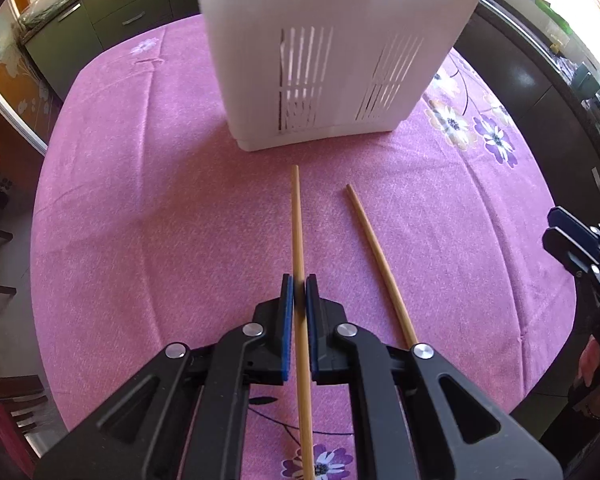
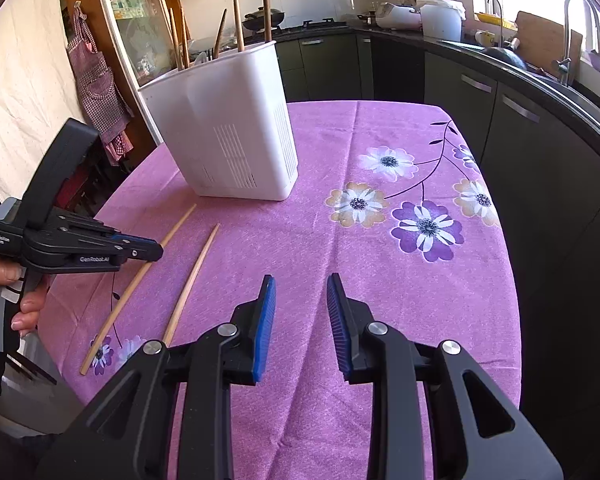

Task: Organize utensils
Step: 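Grasp a bamboo chopstick with the left gripper while the right gripper grasps the last one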

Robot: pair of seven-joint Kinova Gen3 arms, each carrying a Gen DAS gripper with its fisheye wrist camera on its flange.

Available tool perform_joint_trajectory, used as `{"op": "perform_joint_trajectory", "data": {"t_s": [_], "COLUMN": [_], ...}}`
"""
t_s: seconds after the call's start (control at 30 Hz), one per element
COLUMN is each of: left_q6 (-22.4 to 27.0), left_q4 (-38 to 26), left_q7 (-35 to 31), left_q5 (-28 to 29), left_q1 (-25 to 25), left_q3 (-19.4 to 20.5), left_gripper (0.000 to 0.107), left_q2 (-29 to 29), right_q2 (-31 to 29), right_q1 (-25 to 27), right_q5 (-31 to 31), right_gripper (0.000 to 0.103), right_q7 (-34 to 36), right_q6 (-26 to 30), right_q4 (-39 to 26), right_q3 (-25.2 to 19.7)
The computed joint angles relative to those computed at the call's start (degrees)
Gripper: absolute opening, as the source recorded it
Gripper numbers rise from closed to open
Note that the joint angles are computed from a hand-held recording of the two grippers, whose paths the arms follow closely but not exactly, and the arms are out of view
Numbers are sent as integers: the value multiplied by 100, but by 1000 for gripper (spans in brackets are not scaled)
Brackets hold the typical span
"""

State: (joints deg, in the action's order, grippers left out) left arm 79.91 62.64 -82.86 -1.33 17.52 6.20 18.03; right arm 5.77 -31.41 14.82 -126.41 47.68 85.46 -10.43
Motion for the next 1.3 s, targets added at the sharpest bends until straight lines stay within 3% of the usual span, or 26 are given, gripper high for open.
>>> {"op": "perform_joint_trajectory", "data": {"t_s": [0.1, 0.37, 0.5, 0.83, 1.03, 1.1, 1.3], "left_q6": [-299, -897, -1203, -1448, -1508, -1505, -1499], "left_q4": [338, 986, 1239, 1436, 1481, 1485, 1486], "left_q7": [-110, -398, -527, -958, -1073, -1096, -1091], "left_q5": [217, 614, 715, 1134, 1215, 1234, 1210], "left_q1": [-238, -724, -910, -1120, -1143, -1151, -1145], "left_q3": [-33, -87, -131, -214, -209, -212, -193], "left_gripper": [6, 6, 6, 6, 6, 6, 6], "left_q2": [-417, -1410, -1795, -2102, -2137, -2144, -2161], "right_q2": [187, 1077, 1628, 2873, 3014, 2964, 2849], "right_q1": [-70, -318, -610, -1308, -1288, -1222, -932], "right_q5": [-40, -618, -642, -470, -618, -732, -1099], "right_gripper": [37, 37, 37, 37, 35, 23, 11], "right_q7": [222, 1322, 1536, 1821, 1880, 1944, 1933], "right_q6": [272, 1278, 1827, 3316, 3455, 3359, 3127], "right_q4": [-276, -1575, -2397, -4456, -4596, -4491, -4261], "right_q3": [-47, -35, 112, 611, 670, 614, 517]}}
